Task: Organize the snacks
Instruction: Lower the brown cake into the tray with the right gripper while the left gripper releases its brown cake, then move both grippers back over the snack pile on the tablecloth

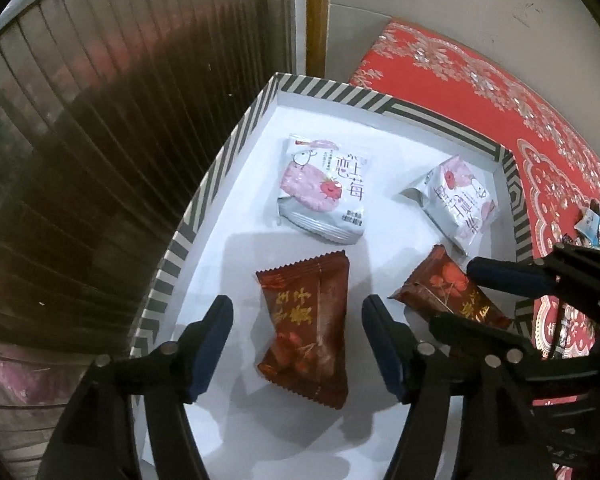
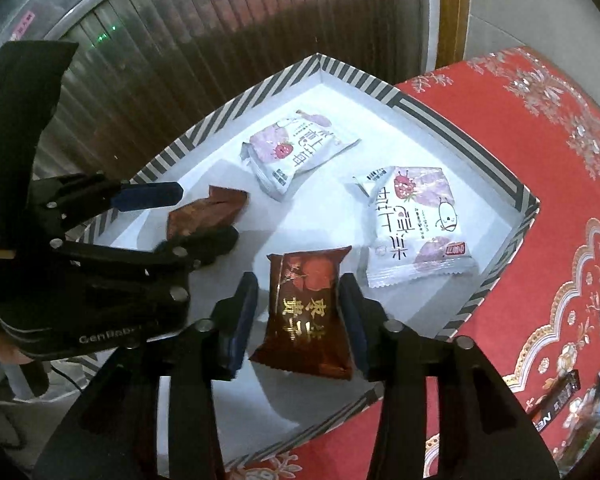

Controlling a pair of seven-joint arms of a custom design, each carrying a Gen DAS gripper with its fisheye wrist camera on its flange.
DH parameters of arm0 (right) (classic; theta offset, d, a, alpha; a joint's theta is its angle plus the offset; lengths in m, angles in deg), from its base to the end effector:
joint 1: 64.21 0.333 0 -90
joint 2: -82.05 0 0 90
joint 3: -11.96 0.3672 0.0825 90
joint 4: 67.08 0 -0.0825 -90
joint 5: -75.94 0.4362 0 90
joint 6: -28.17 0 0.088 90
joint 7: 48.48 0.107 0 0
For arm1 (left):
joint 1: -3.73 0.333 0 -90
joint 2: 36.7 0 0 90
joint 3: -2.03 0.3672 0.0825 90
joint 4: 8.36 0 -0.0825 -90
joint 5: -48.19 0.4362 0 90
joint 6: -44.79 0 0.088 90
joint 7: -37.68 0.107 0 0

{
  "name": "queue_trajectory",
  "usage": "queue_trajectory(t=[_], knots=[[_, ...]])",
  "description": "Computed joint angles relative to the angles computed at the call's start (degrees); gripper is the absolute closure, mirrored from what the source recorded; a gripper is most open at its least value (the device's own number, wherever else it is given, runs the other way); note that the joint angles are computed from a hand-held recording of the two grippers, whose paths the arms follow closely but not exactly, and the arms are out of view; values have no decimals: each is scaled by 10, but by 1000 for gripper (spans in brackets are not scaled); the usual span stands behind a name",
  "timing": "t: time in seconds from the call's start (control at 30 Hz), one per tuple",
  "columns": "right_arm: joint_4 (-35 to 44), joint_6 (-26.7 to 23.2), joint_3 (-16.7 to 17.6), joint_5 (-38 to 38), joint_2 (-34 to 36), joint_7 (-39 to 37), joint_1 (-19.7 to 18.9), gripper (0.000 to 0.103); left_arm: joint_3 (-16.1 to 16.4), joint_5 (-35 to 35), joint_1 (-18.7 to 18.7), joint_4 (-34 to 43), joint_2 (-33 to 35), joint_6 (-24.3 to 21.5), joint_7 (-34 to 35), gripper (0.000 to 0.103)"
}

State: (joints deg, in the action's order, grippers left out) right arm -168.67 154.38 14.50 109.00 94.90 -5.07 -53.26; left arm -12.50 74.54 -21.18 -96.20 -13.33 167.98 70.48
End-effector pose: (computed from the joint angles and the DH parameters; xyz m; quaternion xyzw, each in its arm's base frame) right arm 0.6804 0.1801 0.4859 -0.8827 0.3856 0.0332 0.2666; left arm 0.6218 -0.4486 0.4805 -0.7380 0.6472 -0.1196 0.1493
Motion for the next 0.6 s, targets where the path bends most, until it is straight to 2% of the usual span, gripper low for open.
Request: queue_trajectory(t=[0.2, 0.33, 0.6], knots=[[-6, 6, -1, 23, -16, -12, -6, 60, 3, 18, -8, 9, -4, -5, -11, 33], [-17, 10, -6, 42, -31, -14, -15, 60, 3, 29, -16, 26, 2, -1, -13, 26], [-48, 21, -21, 34, -61, -1, -31, 60, 1, 27, -46, 118, 61, -17, 21, 24]])
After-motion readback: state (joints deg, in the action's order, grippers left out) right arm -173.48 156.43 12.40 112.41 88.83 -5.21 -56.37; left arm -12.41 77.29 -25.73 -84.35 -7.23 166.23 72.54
